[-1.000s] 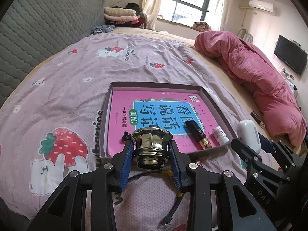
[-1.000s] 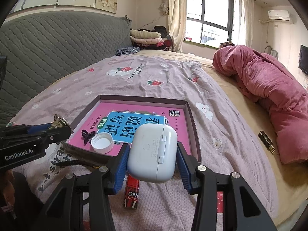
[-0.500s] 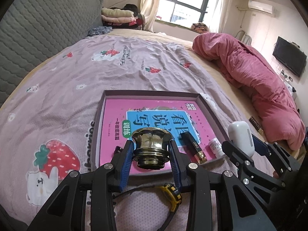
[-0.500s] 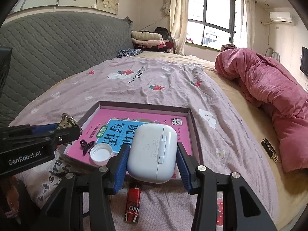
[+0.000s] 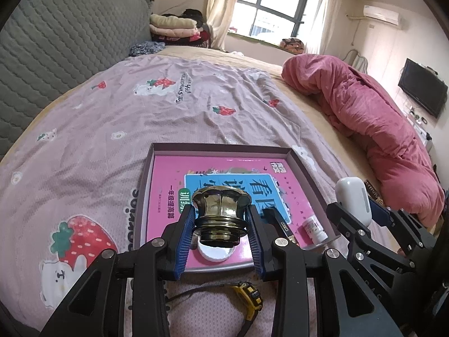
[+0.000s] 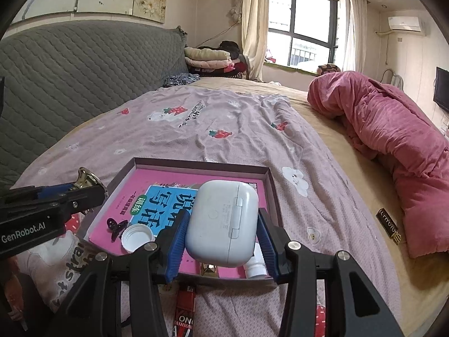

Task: Organize rigid objects
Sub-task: 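Lift and carry the brass knob and earbuds case toward the tray, then lower the brass knob onto the workbook while the right tool lowers the earbuds case beside it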

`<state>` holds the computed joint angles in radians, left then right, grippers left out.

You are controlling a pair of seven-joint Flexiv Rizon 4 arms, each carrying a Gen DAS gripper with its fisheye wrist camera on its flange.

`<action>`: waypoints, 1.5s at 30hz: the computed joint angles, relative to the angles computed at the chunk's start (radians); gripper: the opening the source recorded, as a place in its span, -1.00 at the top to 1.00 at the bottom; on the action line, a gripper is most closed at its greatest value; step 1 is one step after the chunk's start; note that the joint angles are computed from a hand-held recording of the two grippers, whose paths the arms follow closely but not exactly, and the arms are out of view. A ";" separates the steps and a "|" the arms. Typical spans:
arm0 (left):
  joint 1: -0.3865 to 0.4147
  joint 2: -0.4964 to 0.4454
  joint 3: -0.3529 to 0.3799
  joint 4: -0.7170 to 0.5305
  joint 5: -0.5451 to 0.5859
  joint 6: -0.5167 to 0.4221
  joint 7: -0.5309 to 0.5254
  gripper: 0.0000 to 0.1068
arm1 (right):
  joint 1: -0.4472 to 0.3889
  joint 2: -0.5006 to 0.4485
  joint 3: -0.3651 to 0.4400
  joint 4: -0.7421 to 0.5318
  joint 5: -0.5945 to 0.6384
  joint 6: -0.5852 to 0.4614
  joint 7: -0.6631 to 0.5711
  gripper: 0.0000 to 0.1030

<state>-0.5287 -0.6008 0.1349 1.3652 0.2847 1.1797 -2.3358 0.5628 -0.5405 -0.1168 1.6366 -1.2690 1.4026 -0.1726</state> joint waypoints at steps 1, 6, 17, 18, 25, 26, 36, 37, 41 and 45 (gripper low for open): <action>0.003 -0.002 -0.004 -0.002 -0.003 -0.003 0.004 0.30 | 0.000 -0.001 0.001 -0.003 0.002 -0.003 -0.002 0.08; 0.015 -0.014 -0.017 -0.015 -0.022 -0.001 0.028 0.30 | -0.002 -0.008 0.008 -0.021 0.034 -0.015 -0.033 0.08; 0.028 -0.042 -0.023 -0.044 -0.058 -0.009 0.062 0.30 | 0.012 -0.043 0.024 -0.064 0.227 -0.043 -0.201 0.08; 0.027 -0.043 -0.021 -0.047 -0.059 -0.011 0.062 0.30 | 0.017 -0.046 0.020 -0.067 0.241 -0.042 -0.211 0.08; 0.029 -0.057 -0.015 -0.067 -0.067 -0.023 0.061 0.30 | 0.040 -0.057 -0.003 -0.076 0.325 -0.034 -0.264 0.08; 0.031 -0.059 -0.016 -0.068 -0.068 -0.023 0.062 0.30 | 0.041 -0.059 -0.004 -0.078 0.336 -0.035 -0.273 0.08; 0.039 -0.087 -0.024 -0.107 -0.086 -0.057 0.090 0.30 | 0.047 -0.074 -0.015 -0.107 0.400 -0.045 -0.328 0.08; 0.042 -0.091 -0.028 -0.110 -0.090 -0.057 0.094 0.30 | 0.047 -0.076 -0.016 -0.110 0.406 -0.045 -0.335 0.08; 0.046 -0.111 -0.036 -0.128 -0.104 -0.078 0.104 0.30 | 0.041 -0.082 -0.004 -0.115 0.434 -0.052 -0.379 0.08; 0.045 -0.133 -0.044 -0.149 -0.114 -0.094 0.119 0.30 | 0.031 -0.089 0.017 -0.114 0.488 -0.066 -0.416 0.08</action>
<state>-0.4833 -0.7339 0.0907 1.2162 0.1708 1.0858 -2.2172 0.5936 -0.6299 -0.1002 1.5231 -0.7810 1.3369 -0.5884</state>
